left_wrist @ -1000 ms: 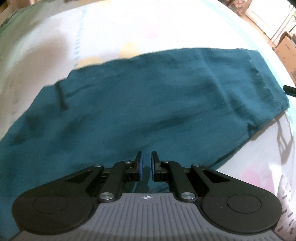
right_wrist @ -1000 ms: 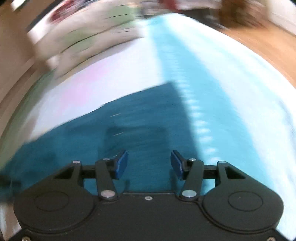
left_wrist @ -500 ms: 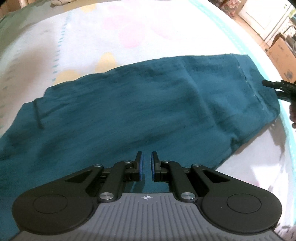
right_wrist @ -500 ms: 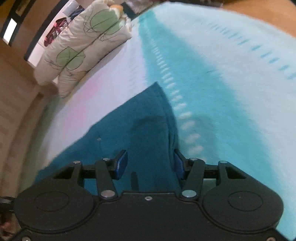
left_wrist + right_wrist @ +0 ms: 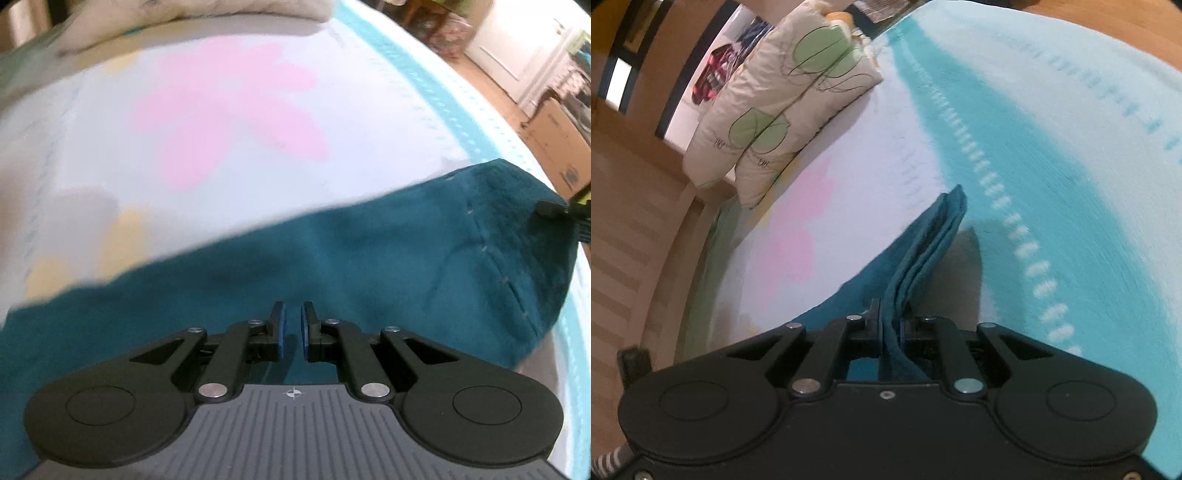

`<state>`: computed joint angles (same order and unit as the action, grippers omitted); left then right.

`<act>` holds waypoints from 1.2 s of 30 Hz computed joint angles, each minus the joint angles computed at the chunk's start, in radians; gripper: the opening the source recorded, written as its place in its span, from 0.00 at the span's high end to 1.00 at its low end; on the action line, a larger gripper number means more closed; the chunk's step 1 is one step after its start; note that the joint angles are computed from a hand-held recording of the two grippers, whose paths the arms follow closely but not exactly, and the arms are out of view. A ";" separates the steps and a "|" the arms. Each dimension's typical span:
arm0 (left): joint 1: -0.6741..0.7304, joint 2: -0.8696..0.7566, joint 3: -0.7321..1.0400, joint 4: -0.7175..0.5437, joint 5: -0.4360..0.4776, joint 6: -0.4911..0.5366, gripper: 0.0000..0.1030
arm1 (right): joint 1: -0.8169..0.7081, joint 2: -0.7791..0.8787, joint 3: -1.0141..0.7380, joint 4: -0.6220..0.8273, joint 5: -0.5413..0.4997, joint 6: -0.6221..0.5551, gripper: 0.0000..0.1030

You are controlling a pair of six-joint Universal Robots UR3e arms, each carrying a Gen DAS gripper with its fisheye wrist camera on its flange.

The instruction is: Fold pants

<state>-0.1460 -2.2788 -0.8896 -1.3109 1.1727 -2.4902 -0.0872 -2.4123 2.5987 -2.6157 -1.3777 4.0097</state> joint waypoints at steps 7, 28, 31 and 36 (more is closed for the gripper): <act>-0.120 -0.124 0.048 0.107 0.048 -0.053 0.91 | 0.103 0.179 -0.126 -0.063 -0.075 0.051 0.84; 0.273 0.255 -0.377 0.125 0.003 -0.059 0.91 | 0.543 1.212 -1.106 -0.286 -0.108 0.040 0.84; 0.340 0.289 -0.418 0.132 0.010 -0.072 0.91 | 0.573 1.426 -1.310 -0.310 -0.054 0.054 0.84; 0.439 0.323 -0.445 0.127 0.013 -0.089 0.90 | 0.628 1.747 -1.735 -0.161 -0.014 0.026 0.84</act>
<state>0.2927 -1.9563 -1.3343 -1.1840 1.1853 -2.5793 0.5405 -0.6657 0.8638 -2.7764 -1.3922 4.0359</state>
